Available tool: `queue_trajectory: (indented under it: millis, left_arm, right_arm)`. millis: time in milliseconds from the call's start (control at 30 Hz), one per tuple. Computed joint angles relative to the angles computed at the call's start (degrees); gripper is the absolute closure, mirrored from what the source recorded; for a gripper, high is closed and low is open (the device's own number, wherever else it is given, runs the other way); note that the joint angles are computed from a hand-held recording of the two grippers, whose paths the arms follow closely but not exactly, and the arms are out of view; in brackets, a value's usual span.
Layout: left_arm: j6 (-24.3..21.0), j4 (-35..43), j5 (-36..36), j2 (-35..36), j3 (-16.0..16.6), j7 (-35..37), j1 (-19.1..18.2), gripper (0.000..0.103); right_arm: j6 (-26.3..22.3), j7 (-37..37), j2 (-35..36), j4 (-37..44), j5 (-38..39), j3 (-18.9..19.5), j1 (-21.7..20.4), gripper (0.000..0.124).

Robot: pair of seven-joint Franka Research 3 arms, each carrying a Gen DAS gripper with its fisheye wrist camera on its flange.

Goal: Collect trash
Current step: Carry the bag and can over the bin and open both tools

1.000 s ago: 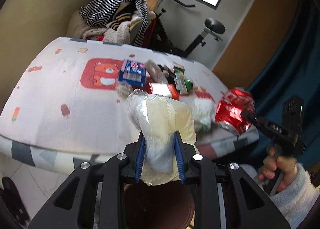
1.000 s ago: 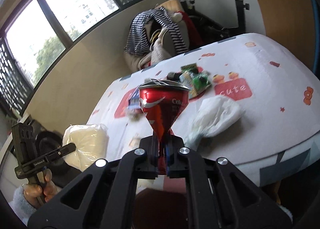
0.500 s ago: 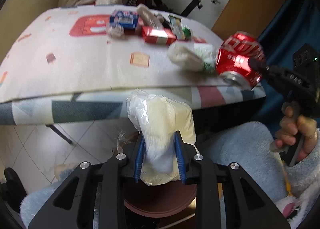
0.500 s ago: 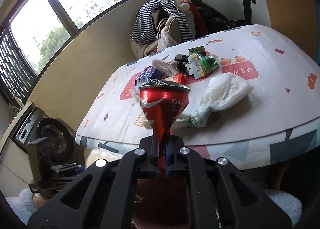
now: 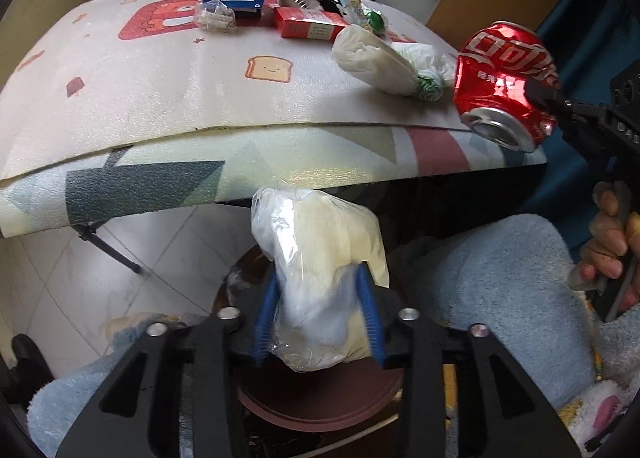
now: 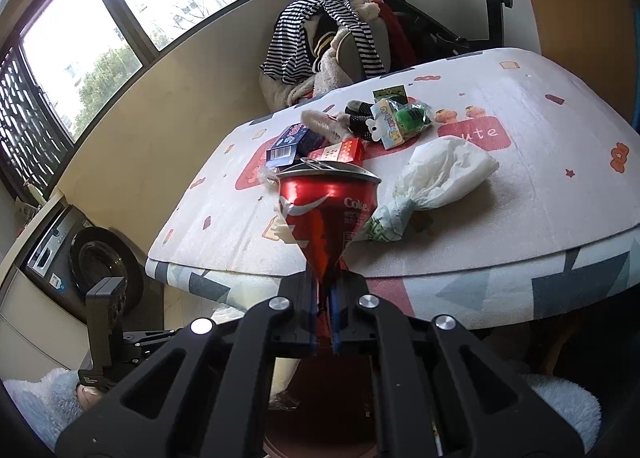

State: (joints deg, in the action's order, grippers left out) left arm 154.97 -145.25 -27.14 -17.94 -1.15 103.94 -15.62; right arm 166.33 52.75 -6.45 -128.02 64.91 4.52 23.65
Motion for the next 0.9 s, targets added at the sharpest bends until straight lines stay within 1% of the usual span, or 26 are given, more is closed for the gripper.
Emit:
queue_trajectory:
  millis: [33,67,100,133,167,200,233,300,333,367,467,500,533,633,667,767,833,900]
  left_arm:
    - [0.53,-0.14,0.84,-0.11,-0.51,-0.93,0.50,0.056]
    - [1.75,-0.50,-0.07,-0.61,-0.11,-0.44,0.06,0.053]
    - [2.18,-0.60,-0.61,-1.05,0.31,-0.12,-0.29,0.046]
    - [2.32,-0.66,0.22,-1.52,0.07,-0.93,0.12,0.041]
    - [2.88,-0.89,2.72,-2.25,-1.04,-3.00,1.39,0.035]
    - [3.87,-1.38,4.50,-3.20,-1.43,-3.92,1.86,0.032]
    - [4.52,-1.73,5.23,-3.88,-0.99,-3.93,1.45,0.031]
    - [6.14,-2.91,6.01,-5.90,0.51,-2.95,0.18,0.023]
    - [6.86,-3.39,5.72,-6.57,1.69,-2.18,-0.90,0.021]
    - [7.82,-4.12,4.76,-7.55,3.34,-0.84,-2.40,0.018]
    - [9.66,-5.71,3.93,-9.35,6.11,0.09,-4.01,0.015]
    - [9.94,-6.06,4.12,-9.62,6.75,0.29,-4.20,0.014]
    - [9.89,-6.34,4.47,-9.87,7.60,1.00,-4.43,0.014]
    - [10.75,-7.85,6.69,-11.38,7.41,0.43,-2.90,0.014]
    - [11.08,-8.43,7.10,-12.00,7.88,0.32,-2.81,0.014]
    - [12.11,-10.09,7.06,-13.32,9.83,-0.41,-3.56,0.012]
    - [13.58,-11.39,5.59,-13.95,11.68,-0.98,-5.45,0.010]
    - [15.71,-12.90,5.50,-14.22,12.03,-2.01,-6.37,0.010]
  right_arm:
    - [0.22,-0.58,-0.17,-0.25,0.28,0.04,0.12,0.115]
    - [0.46,-0.66,-0.25,-0.39,0.12,0.11,0.19,0.115]
    - [0.90,-0.94,-0.41,-0.69,-0.22,0.21,0.28,0.115]
    - [1.29,-1.22,-0.57,-1.05,-0.66,0.27,0.37,0.115]
    - [1.54,-1.05,-0.59,-1.26,-1.10,0.33,0.46,0.115]
    - [1.73,-0.94,-0.73,-1.59,-1.51,0.34,0.55,0.115]
    - [1.59,-1.10,-0.94,-2.16,-1.95,0.30,0.64,0.115]
    - [0.57,-2.05,-1.11,-2.62,-1.31,-0.06,1.00,0.115]
    - [0.15,-2.12,-1.20,-2.69,-1.35,-0.15,1.00,0.115]
    - [-1.46,-3.38,-1.25,-3.08,-0.80,-0.32,1.28,0.115]
    - [-3.19,-5.34,-0.87,-3.27,-0.64,0.04,1.67,0.115]
    - [-3.04,-5.14,-0.67,-3.42,-1.14,0.33,1.66,0.115]
    - [-3.07,-3.47,-0.10,-3.52,-3.06,0.85,1.56,0.115]
    - [-3.83,-2.09,0.76,-3.54,-4.72,1.49,1.78,0.115]
    - [-4.97,-2.48,1.22,-3.44,-5.21,1.68,2.01,0.115]
    - [-5.77,-1.03,2.00,-3.45,-8.49,2.42,2.15,0.115]
    - [-6.04,0.17,2.34,-3.58,-9.86,2.72,2.25,0.115]
    - [-7.03,1.75,3.17,-3.55,-11.87,2.99,2.28,0.115]
